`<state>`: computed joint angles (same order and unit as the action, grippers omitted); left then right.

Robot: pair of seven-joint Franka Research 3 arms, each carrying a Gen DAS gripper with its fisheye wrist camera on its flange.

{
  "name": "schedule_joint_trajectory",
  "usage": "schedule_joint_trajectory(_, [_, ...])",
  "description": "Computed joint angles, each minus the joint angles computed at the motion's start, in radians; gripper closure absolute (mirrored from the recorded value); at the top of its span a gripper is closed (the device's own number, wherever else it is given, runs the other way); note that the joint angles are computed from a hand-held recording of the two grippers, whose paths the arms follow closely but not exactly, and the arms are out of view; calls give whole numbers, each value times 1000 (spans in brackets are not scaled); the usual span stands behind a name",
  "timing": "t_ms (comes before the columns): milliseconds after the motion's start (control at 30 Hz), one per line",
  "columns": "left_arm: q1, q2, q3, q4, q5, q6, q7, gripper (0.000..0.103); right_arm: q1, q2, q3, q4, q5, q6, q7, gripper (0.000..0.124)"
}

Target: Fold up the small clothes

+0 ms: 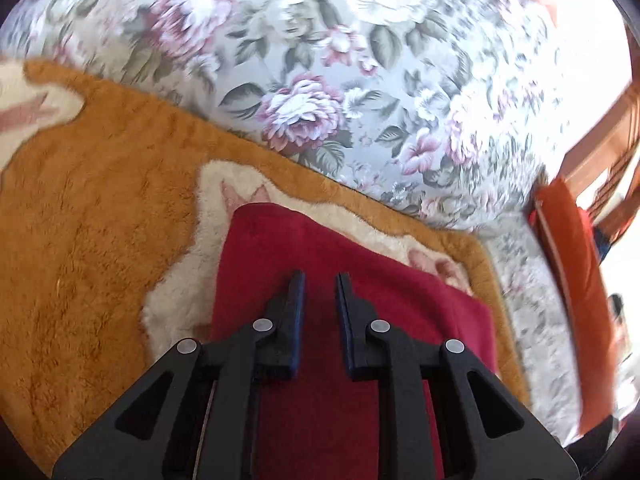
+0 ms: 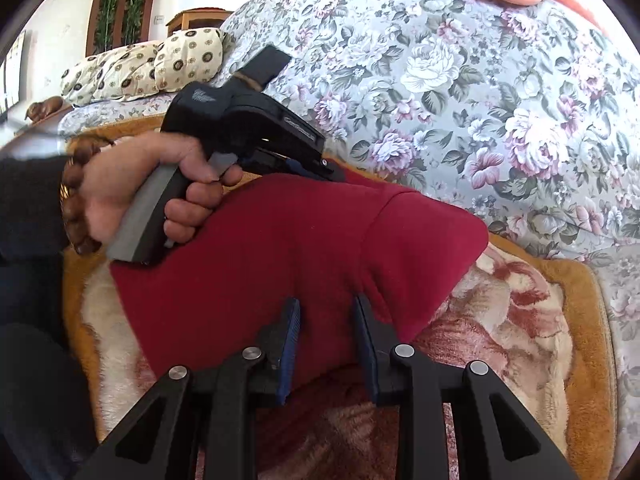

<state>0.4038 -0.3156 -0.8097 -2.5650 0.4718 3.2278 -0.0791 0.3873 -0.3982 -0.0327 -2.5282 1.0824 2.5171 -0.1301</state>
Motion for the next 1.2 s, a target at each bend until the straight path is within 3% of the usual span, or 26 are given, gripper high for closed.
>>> schedule_joint_trajectory(67, [21, 2, -15, -4, -9, 19, -12, 88, -60, 25, 8, 93, -55, -143, 174, 97])
schedule_joint_trajectory(100, [26, -1, -20, -7, -22, 25, -19, 88, -49, 27, -4, 111, -17, -134, 188, 97])
schedule_joint_trajectory(167, [29, -7, -27, -9, -44, 16, -23, 88, 41, 65, -43, 177, 28, -7, 241, 97])
schedule_joint_trajectory(233, [41, -16, -41, -14, -58, 16, -42, 88, 78, 175, -34, 294, -99, 28, 404, 97])
schedule_joint_trajectory(333, [66, -21, -62, -34, -88, 65, -50, 88, 94, 329, 15, 440, -249, 28, 509, 97])
schedule_joint_trajectory(367, [65, -21, -63, -40, -103, 74, -44, 88, 77, 369, 34, 483, -291, 0, 545, 97])
schedule_joint_trajectory(433, [62, -16, -64, -42, -129, 81, -26, 88, 103, 499, 19, 603, -527, -64, 736, 99])
schedule_joint_trajectory(467, [60, -8, -64, -41, -143, 84, -17, 88, 99, 555, 12, 646, -590, -106, 773, 99])
schedule_joint_trajectory(533, [59, -7, -70, -39, -167, 73, 3, 88, 38, 592, 58, 668, -534, -108, 741, 100])
schedule_joint_trajectory(600, [55, -7, -71, -34, -180, 58, 21, 88, 32, 590, 47, 673, -466, -134, 740, 100])
schedule_joint_trajectory(700, [63, -13, -80, -32, -183, 49, 20, 88, 21, 520, 50, 613, -417, -95, 667, 100])
schedule_joint_trajectory(800, [66, -10, -82, -30, -183, 46, 19, 88, -29, 418, 64, 520, -244, -88, 506, 98])
schedule_joint_trajectory(900, [73, 1, -88, -22, -170, 49, 21, 88, 10, 414, 20, 436, -344, 1, 528, 97])
schedule_joint_trajectory(933, [73, 0, -89, -17, -167, 35, 25, 88, -23, 402, 45, 408, -291, 19, 497, 96])
schedule_joint_trajectory(1000, [77, -4, -92, -18, -158, 35, 17, 88, -36, 417, 29, 417, -143, -30, 480, 96])
schedule_joint_trajectory(1067, [81, -3, -93, -23, -156, 50, 12, 88, -16, 427, -10, 445, -148, -84, 553, 96])
schedule_joint_trajectory(1133, [77, -5, -89, -26, -161, 50, 16, 88, -6, 373, 0, 408, -202, -32, 540, 96])
schedule_joint_trajectory(1200, [76, -6, -90, -26, -163, 45, 19, 88, -1, 297, -12, 364, -144, -42, 484, 96])
